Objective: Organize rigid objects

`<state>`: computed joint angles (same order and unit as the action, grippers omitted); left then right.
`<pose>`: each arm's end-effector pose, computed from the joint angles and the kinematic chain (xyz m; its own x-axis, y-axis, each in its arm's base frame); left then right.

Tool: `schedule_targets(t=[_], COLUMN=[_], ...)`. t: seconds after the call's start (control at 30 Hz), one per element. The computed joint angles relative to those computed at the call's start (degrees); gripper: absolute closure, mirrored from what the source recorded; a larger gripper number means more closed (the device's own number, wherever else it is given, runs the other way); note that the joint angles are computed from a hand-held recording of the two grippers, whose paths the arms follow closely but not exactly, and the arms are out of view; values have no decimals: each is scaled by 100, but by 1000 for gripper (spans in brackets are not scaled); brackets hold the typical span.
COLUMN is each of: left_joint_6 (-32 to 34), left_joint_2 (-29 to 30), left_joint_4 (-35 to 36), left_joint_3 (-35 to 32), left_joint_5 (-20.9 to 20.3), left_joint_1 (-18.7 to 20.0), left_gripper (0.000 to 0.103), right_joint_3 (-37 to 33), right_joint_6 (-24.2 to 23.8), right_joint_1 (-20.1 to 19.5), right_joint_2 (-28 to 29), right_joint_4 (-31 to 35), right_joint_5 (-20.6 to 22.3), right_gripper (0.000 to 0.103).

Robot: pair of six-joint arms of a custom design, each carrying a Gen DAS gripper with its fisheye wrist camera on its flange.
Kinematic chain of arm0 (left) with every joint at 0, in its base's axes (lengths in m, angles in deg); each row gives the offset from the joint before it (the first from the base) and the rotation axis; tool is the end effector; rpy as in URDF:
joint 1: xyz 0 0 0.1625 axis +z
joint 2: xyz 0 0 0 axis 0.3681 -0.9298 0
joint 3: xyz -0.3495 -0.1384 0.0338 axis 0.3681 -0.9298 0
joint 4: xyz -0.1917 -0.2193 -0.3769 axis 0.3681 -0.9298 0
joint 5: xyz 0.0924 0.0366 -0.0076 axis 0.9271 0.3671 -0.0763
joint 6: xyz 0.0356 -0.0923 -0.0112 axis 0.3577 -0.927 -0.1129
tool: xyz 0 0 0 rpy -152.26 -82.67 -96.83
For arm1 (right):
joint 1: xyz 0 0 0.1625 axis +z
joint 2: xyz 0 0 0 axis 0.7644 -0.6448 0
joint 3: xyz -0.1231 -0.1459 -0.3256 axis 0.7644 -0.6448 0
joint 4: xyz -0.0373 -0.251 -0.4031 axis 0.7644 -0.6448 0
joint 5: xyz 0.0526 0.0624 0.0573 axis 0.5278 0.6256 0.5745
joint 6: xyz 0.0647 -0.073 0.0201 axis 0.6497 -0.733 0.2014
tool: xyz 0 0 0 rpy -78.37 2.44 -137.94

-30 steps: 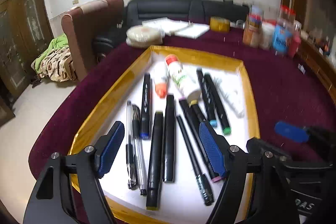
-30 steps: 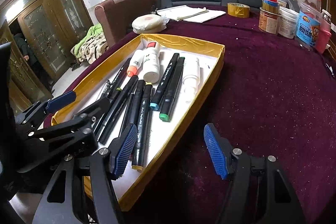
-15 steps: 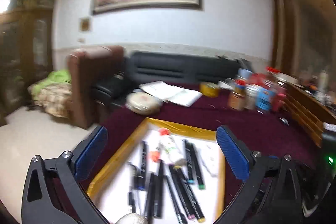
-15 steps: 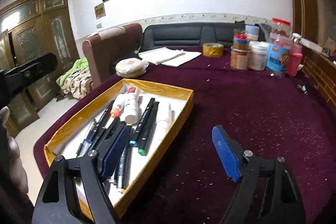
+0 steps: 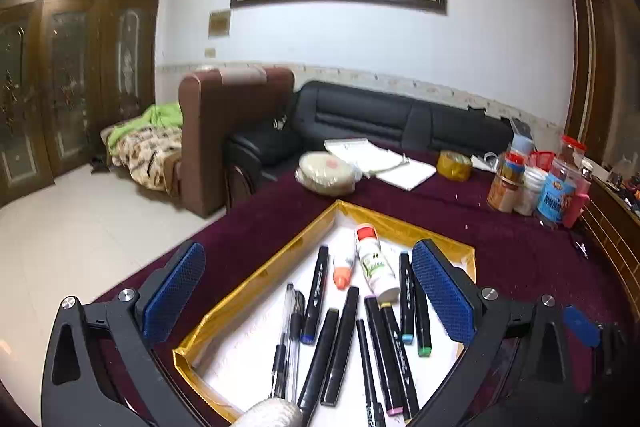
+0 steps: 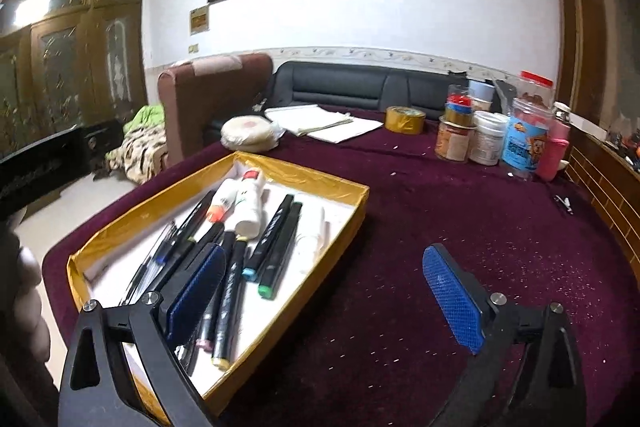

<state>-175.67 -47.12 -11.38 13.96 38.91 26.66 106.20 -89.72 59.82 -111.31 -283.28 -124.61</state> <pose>-0.2757 -0.6143 0.1654 -0.7717 0.1808 -0.6097 0.6138 0.4626 -0.6397 0.2489 -0.5231 0.1532 -0.6693 0.2356 0.7046 -0.5524 0.4764 -0.6840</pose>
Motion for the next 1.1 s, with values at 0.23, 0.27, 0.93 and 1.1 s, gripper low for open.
schedule_targets(t=[0.23,0.27,0.93,1.1], left_joint_6=[-426,-515,-1129,-1270], left_joint_2=[276,264,602,748], left_joint_4=[689,754,1505,1733], left_joint_3=[-314,-312,-858,-1062], left_joint_5=[-102,-113,-63,-40], left_joint_1=[105,109,383,437], left_gripper=[0,0,0,0], right_joint_3=[-121,-137,-335,-371], right_joint_6=[-74,-79,157,162], right_joint_1=[52,57,86,101], right_joint_2=[202,223,399,434], right_joint_4=[355,405,1009,1064], right_joint_5=[-43,-55,-208,-237], right_gripper=[5,5,5,5])
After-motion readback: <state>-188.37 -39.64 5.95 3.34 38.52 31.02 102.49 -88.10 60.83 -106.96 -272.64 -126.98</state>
